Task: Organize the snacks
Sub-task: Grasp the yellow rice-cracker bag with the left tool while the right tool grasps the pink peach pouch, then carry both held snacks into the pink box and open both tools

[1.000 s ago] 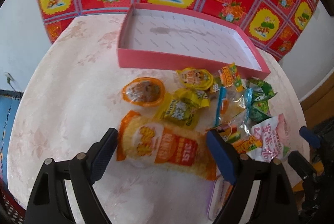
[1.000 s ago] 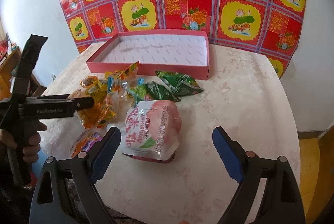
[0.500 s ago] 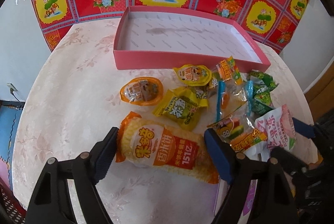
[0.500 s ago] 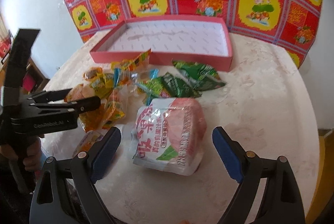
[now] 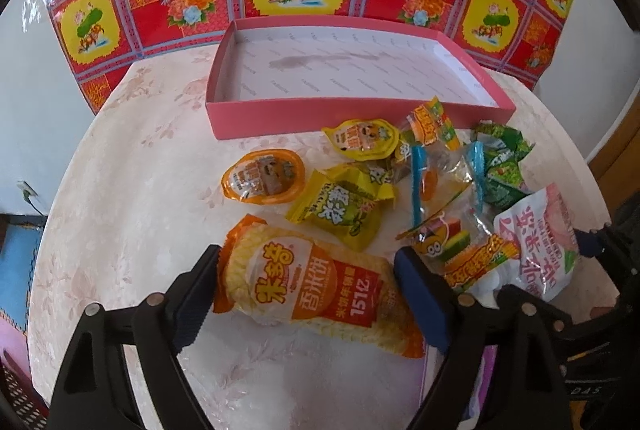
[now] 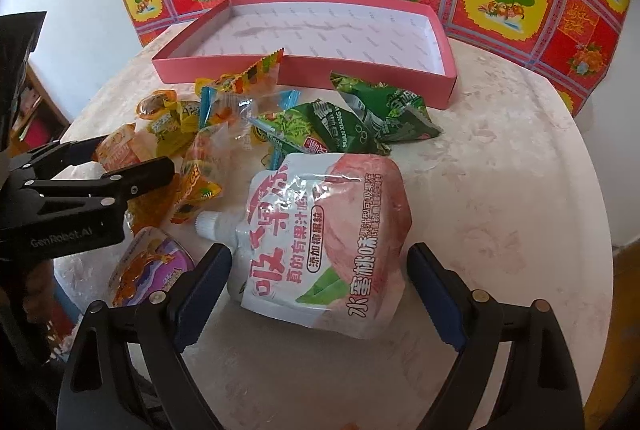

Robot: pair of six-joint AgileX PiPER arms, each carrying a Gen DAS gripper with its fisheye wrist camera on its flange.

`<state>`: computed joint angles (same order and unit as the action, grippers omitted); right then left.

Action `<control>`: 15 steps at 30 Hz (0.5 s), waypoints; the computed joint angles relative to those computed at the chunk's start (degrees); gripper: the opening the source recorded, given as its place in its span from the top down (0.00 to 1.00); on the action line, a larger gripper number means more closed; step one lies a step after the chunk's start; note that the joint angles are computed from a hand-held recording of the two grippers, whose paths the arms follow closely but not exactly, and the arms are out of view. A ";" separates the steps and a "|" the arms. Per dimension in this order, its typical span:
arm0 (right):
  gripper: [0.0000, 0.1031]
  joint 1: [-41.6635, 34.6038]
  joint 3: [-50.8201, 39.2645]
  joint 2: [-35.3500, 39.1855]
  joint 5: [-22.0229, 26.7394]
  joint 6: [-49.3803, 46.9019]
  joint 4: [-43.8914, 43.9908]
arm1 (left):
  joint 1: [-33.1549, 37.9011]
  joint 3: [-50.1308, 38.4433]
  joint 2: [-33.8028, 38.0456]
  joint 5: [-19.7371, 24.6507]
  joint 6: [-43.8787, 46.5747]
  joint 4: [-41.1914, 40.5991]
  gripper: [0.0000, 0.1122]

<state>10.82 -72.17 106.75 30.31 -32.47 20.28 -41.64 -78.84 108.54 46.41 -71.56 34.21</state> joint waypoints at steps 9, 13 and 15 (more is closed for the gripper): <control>0.24 -0.68 0.66 -0.68 -0.21 -0.16 1.94 | 0.24 1.04 -0.87 -0.62 -0.70 0.20 0.26; 0.24 -1.74 1.59 -1.57 0.08 -3.83 6.36 | 0.20 1.26 -1.45 -0.27 -1.02 -0.29 0.27; 0.24 -2.17 2.29 -2.33 -0.36 -5.22 7.88 | -0.23 1.53 -2.03 0.11 -1.68 0.22 0.27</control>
